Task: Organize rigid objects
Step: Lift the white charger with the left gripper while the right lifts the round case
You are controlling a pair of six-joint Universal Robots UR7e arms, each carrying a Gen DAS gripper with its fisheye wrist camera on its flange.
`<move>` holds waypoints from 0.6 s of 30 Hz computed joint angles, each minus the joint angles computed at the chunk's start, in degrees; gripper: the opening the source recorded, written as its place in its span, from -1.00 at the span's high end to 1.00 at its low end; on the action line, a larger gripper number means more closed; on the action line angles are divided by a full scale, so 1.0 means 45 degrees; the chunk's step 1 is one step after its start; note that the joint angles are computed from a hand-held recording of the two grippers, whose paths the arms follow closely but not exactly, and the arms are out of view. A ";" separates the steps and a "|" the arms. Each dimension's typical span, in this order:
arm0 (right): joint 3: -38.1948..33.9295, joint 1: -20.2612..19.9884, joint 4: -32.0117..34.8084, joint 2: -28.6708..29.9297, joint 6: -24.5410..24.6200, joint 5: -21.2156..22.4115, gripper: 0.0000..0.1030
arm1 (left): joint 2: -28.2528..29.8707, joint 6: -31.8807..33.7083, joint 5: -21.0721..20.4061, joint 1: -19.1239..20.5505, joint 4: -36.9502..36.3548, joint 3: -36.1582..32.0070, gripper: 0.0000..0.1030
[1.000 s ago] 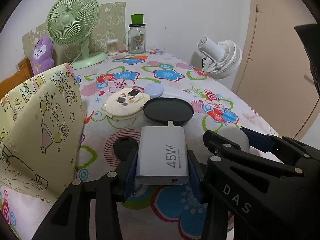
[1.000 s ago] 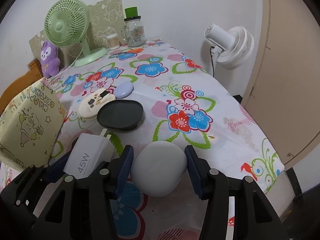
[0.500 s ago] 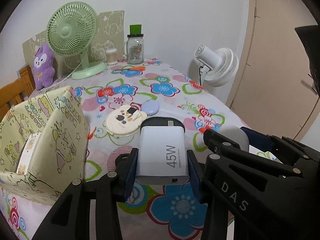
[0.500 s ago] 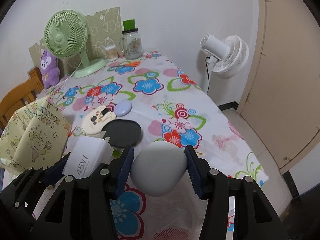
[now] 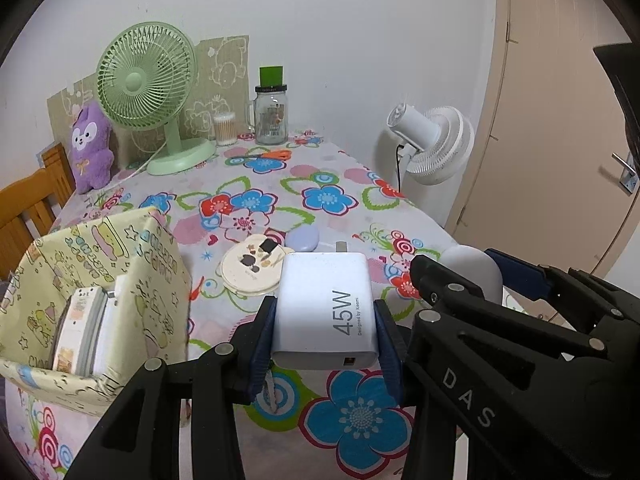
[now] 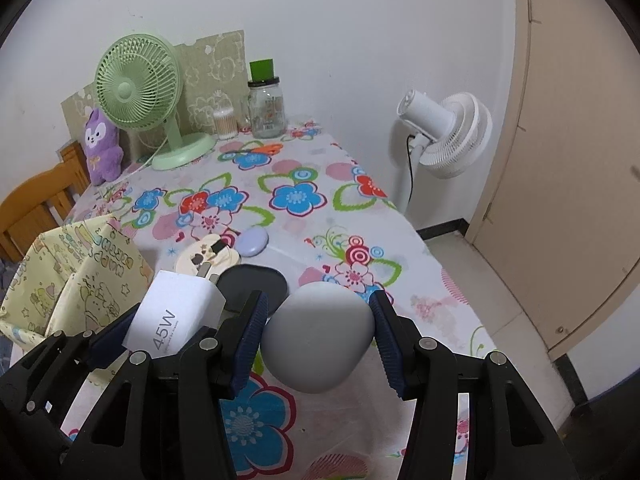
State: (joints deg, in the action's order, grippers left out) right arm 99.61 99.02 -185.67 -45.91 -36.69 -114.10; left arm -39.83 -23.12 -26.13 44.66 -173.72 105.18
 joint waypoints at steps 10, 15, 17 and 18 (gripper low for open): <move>0.0047 0.0412 -0.0030 -0.0198 0.0081 0.0127 -0.08 | -0.0472 0.0138 0.0549 -0.0306 0.0143 0.0195 0.08; -0.0038 0.0633 0.0111 -0.0205 0.0195 0.0108 -0.08 | -0.0742 0.0181 0.0638 -0.0349 0.0255 0.0268 0.08; -0.0059 0.0728 0.0136 -0.0217 0.0176 0.0094 -0.08 | -0.0843 0.0219 0.0670 -0.0370 0.0265 0.0311 0.08; -0.0075 0.0782 0.0142 -0.0218 0.0164 0.0087 -0.08 | -0.0893 0.0274 0.0686 -0.0382 0.0251 0.0326 0.08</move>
